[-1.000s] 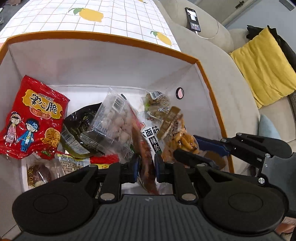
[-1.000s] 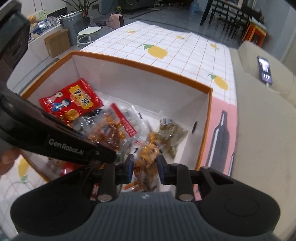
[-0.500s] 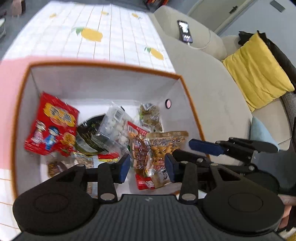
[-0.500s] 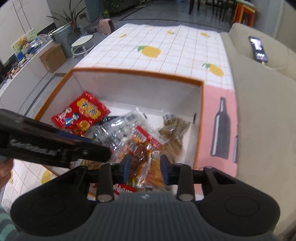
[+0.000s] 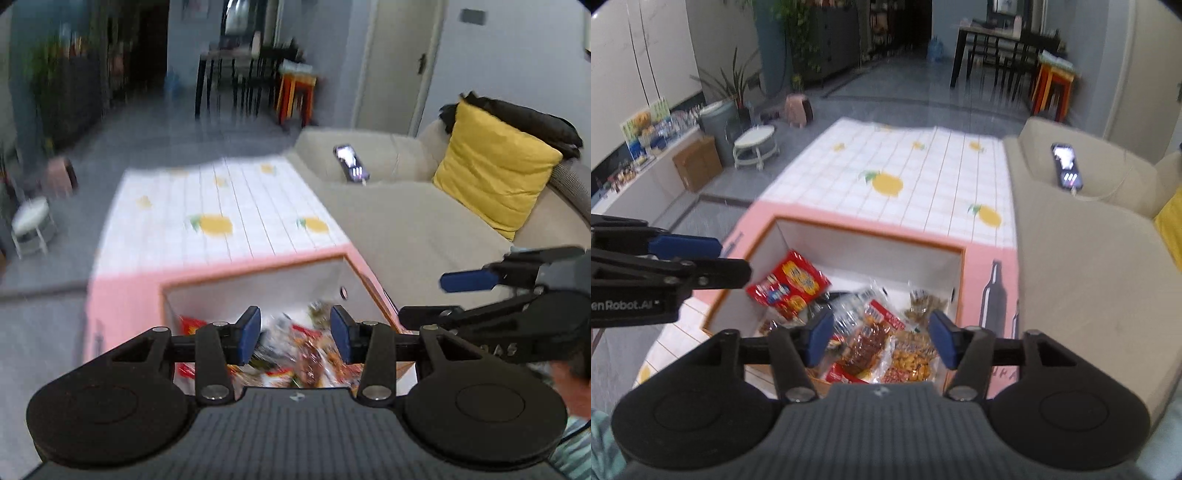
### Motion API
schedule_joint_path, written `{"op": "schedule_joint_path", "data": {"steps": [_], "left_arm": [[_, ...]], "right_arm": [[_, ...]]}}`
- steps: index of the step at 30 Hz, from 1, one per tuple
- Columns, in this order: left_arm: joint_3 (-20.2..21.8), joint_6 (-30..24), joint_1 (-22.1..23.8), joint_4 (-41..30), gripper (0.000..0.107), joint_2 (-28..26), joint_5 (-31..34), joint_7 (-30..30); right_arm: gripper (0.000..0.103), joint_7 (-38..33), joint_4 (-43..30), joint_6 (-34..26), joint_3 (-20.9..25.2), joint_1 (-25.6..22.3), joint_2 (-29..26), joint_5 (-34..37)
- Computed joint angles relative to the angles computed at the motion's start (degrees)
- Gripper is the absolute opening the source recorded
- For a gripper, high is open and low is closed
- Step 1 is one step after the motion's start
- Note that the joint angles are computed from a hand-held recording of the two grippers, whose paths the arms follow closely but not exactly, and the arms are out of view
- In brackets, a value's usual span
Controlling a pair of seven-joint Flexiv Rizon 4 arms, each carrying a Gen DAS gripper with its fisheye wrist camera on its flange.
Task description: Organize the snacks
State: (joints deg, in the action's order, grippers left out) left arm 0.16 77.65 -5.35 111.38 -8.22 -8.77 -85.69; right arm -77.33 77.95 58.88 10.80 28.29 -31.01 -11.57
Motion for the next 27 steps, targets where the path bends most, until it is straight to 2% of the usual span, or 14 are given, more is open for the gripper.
{"op": "schedule_joint_path", "data": {"steps": [2, 5, 8, 10, 11, 13, 15, 18, 20, 24, 27], "left_arm": [[3.1, -0.5, -2.2, -0.5, 0.051, 2.3, 9.7, -6.2], [4.6, -1.2, -3.2, -0.9, 0.065, 6.3, 23.9, -17.1], [3.1, 1.6, -1.9, 1.9, 0.072, 10.4, 29.4, -22.0], [1.2, 1.3, -0.4, 2.9, 0.085, 13.2, 34.2, -26.4], [-0.3, 0.4, 0.8, 2.9, 0.087, 14.4, 37.3, -29.3], [-5.0, -5.3, 3.8, 1.9, 0.089, 17.5, 45.8, -38.0], [-8.3, -8.8, 5.4, 1.7, 0.089, 19.5, 51.2, -44.1], [-10.4, -11.3, 5.8, 2.9, 0.092, 21.5, 54.2, -48.8], [-10.5, -12.5, 5.4, 3.9, 0.093, 21.8, 52.9, -50.1], [-9.5, -11.9, 5.0, 5.9, 0.093, 20.8, 50.0, -51.6], [-10.1, -14.4, 5.2, 5.8, 0.093, 19.8, 51.4, -53.5]], "right_arm": [[0.065, 1.7, 3.4, 2.8, -0.8, 0.7, 2.8, -1.0], [0.066, 5.4, 9.5, 8.1, -2.6, 2.1, 7.0, -4.8], [0.072, 14.4, 19.0, 16.9, -7.5, 5.3, 12.2, -14.8], [0.075, 21.3, 24.6, 22.3, -10.5, 6.9, 15.1, -22.2], [0.076, 26.0, 27.5, 24.9, -12.8, 8.2, 16.8, -27.2], [0.080, 37.8, 32.0, 28.6, -18.3, 10.8, 19.7, -39.1], [0.082, 48.7, 34.3, 29.4, -21.3, 11.8, 22.0, -50.5], [0.090, 67.3, 35.6, 31.0, -23.2, 10.1, 24.6, -68.7], [0.092, 78.6, 35.6, 31.3, -22.3, 7.9, 25.6, -78.0], [0.092, 88.9, 37.1, 28.4, -18.9, 5.0, 26.4, -83.3], [0.092, 90.4, 38.0, 26.6, -16.3, 3.5, 26.1, -84.6]]}}
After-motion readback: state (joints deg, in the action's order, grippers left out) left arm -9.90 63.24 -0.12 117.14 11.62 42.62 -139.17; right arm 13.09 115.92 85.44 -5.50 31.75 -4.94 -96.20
